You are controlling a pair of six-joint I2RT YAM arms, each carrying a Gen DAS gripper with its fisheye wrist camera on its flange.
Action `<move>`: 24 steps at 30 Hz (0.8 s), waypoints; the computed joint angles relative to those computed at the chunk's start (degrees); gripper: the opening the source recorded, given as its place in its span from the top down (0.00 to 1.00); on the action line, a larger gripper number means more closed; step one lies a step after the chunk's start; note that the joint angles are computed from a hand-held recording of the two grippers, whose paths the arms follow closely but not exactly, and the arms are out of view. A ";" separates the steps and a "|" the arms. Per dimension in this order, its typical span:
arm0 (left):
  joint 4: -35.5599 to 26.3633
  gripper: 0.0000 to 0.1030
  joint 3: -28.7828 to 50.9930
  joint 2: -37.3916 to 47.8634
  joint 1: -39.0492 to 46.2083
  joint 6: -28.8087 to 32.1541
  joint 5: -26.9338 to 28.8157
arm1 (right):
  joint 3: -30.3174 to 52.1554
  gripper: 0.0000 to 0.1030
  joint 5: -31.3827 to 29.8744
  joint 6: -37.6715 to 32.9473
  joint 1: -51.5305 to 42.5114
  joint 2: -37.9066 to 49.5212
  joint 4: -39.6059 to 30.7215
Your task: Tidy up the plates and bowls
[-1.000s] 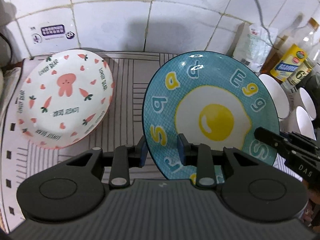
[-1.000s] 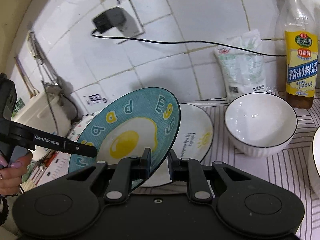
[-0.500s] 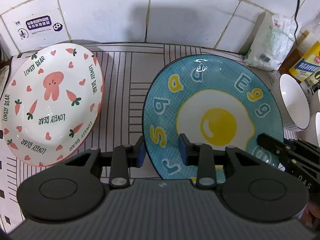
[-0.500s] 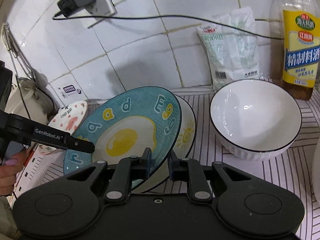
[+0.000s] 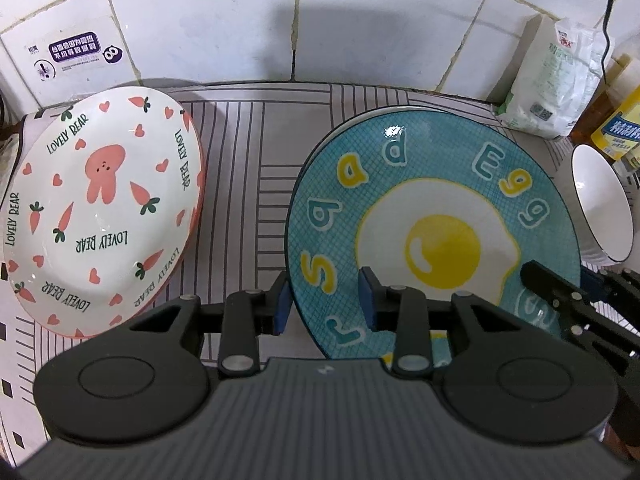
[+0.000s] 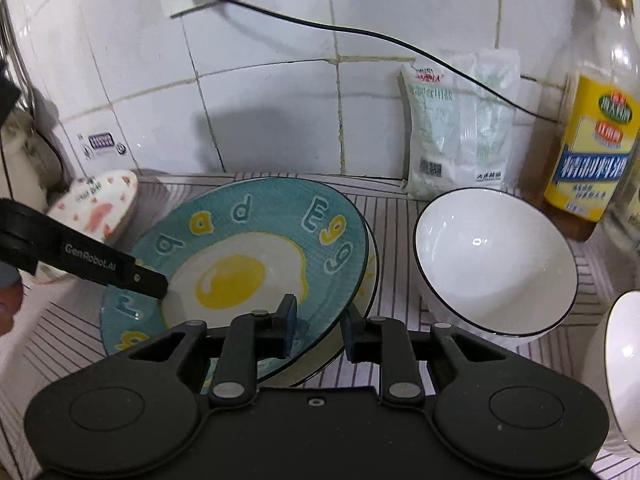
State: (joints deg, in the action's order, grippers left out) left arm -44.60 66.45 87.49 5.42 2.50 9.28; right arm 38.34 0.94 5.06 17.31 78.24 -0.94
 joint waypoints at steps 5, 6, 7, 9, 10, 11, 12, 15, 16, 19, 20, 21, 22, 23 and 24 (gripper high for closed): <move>0.30 0.68 -0.61 -0.46 -0.29 -0.32 -0.28 | 0.79 0.68 4.34 0.04 2.29 0.48 -0.90; 0.64 0.68 -1.02 -0.74 -0.58 -0.87 -0.61 | 0.66 0.67 5.73 0.17 3.04 0.61 -0.50; 0.96 0.68 -1.44 -0.96 -0.76 -1.10 -0.79 | 0.41 0.66 6.95 0.84 3.60 0.65 -0.08; 1.67 0.68 -2.24 -1.46 -1.28 -1.41 -1.51 | 0.54 0.64 11.70 0.71 6.04 1.35 0.28; 1.94 0.68 -2.52 -1.67 -1.50 -1.38 -1.86 | 0.75 0.63 13.84 0.79 7.08 1.75 0.30; 2.16 0.68 -2.72 -1.76 -1.57 -1.40 -1.99 | 0.84 0.63 15.12 0.87 7.67 2.00 0.44; 2.19 0.68 -2.80 -1.80 -1.59 -1.26 -2.04 | 0.83 0.63 16.07 0.65 8.07 2.21 0.73; 2.22 0.69 -3.12 -2.26 -1.78 -0.86 -2.30 | 1.14 0.63 19.85 -0.45 9.52 3.46 1.29; 2.11 0.69 -3.15 -2.31 -1.79 -0.82 -2.26 | 1.57 0.64 21.94 -1.15 10.31 4.57 1.19; 1.97 0.70 -3.26 -2.55 -1.38 -0.77 -1.69 | 0.53 0.63 26.02 -2.93 12.24 5.98 4.45; 1.58 0.70 -3.15 -2.62 -1.10 -0.72 -1.26 | 0.12 0.63 26.37 -3.24 12.31 6.07 5.32; 1.17 0.70 -3.17 -2.95 -0.80 -0.58 -0.88 | -0.20 0.63 25.85 -3.22 11.98 5.80 5.68; 0.69 0.70 -3.23 -3.45 -0.58 -0.38 -0.51 | -0.42 0.63 25.12 -2.91 11.74 5.20 5.38; 0.08 0.70 -3.33 -4.20 -0.26 0.08 -0.15 | -0.66 0.63 23.99 -2.51 11.34 4.26 4.85; -0.46 0.70 -3.46 -4.97 -0.04 0.50 -0.01 | -0.98 0.63 22.43 -2.09 10.70 2.91 4.20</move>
State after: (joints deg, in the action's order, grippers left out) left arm -45.06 62.99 82.52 5.38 3.00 9.26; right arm 37.36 23.37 2.97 28.01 81.15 3.26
